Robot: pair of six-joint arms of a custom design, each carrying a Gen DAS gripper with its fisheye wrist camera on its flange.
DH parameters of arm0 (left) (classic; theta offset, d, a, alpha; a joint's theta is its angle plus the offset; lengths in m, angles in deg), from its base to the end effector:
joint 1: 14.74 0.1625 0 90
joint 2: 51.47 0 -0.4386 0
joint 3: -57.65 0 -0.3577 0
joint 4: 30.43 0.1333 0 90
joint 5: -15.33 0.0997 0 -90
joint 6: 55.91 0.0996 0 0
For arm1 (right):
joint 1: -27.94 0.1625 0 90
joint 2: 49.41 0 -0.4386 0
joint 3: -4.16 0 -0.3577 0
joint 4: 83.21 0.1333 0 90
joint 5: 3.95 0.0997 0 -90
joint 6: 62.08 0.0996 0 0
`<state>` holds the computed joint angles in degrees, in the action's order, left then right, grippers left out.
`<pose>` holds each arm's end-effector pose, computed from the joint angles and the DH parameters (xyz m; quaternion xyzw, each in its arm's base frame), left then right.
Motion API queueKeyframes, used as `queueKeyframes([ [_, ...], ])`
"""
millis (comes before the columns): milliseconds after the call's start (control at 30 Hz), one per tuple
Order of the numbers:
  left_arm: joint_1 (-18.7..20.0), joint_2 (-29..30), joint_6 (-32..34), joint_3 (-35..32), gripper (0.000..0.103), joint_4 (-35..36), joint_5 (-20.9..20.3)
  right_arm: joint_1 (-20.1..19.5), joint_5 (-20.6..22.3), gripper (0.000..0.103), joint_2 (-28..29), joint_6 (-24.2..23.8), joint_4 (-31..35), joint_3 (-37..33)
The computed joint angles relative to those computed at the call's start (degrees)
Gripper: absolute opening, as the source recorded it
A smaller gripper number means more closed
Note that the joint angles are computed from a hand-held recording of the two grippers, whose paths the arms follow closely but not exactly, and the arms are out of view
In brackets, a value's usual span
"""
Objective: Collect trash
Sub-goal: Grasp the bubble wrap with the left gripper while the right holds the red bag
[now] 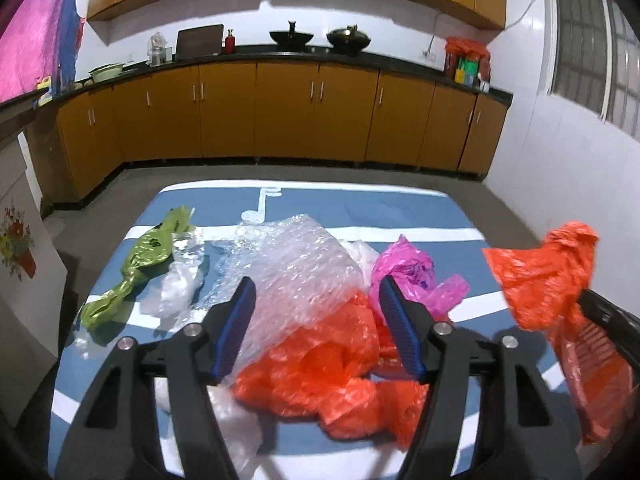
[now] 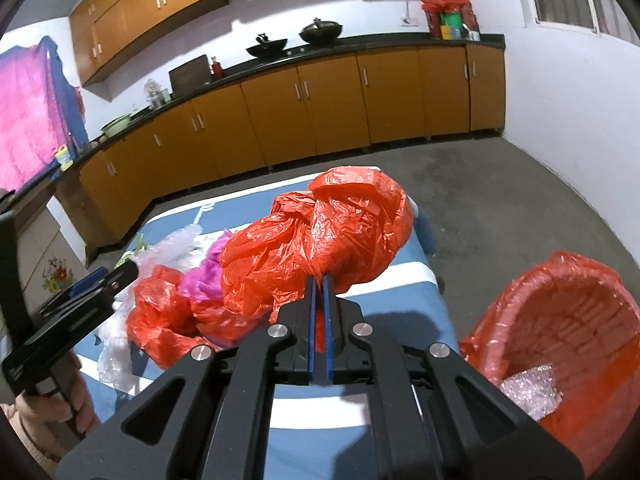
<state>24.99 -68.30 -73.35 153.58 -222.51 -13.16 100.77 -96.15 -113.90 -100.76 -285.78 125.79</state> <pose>-0.3186 -0.5519 -0.0666 0.1403 0.8366 -0.4213 0.3208 -0.0302 -0.5365 0.2835 0.1564 -0.8712 0.4029 0.2328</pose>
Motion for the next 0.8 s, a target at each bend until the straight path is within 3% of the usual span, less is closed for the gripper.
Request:
queueKeyframes([
  [167, 2.0, 0.3, -3.1, -3.4, 0.045, 7.5, -0.5, -0.6, -0.1, 0.004, -0.3, 0.1, 0.8, -0.1],
  [233, 2.7, -0.1, -4.2, -3.6, 0.022, 8.9, -1.7, -0.9, 0.2, 0.004, -0.6, 0.0, 1.1, 0.1],
  [333, 2.9, -1.0, -4.1, -2.3, 0.007, 6.5, -3.6, -1.4, 0.8, 0.004, -1.0, -0.2, 1.0, 0.3],
  [567, 0.4, -3.2, 2.5, 1.4, 0.005, -4.6, -5.0, -1.7, 1.5, 0.004, -2.2, 0.1, -0.2, 1.5],
  [800, -2.9, -5.6, 4.3, 3.7, 0.005, -7.2, -7.5, -2.2, 1.8, 0.004, -4.4, 0.5, -2.2, 3.3],
])
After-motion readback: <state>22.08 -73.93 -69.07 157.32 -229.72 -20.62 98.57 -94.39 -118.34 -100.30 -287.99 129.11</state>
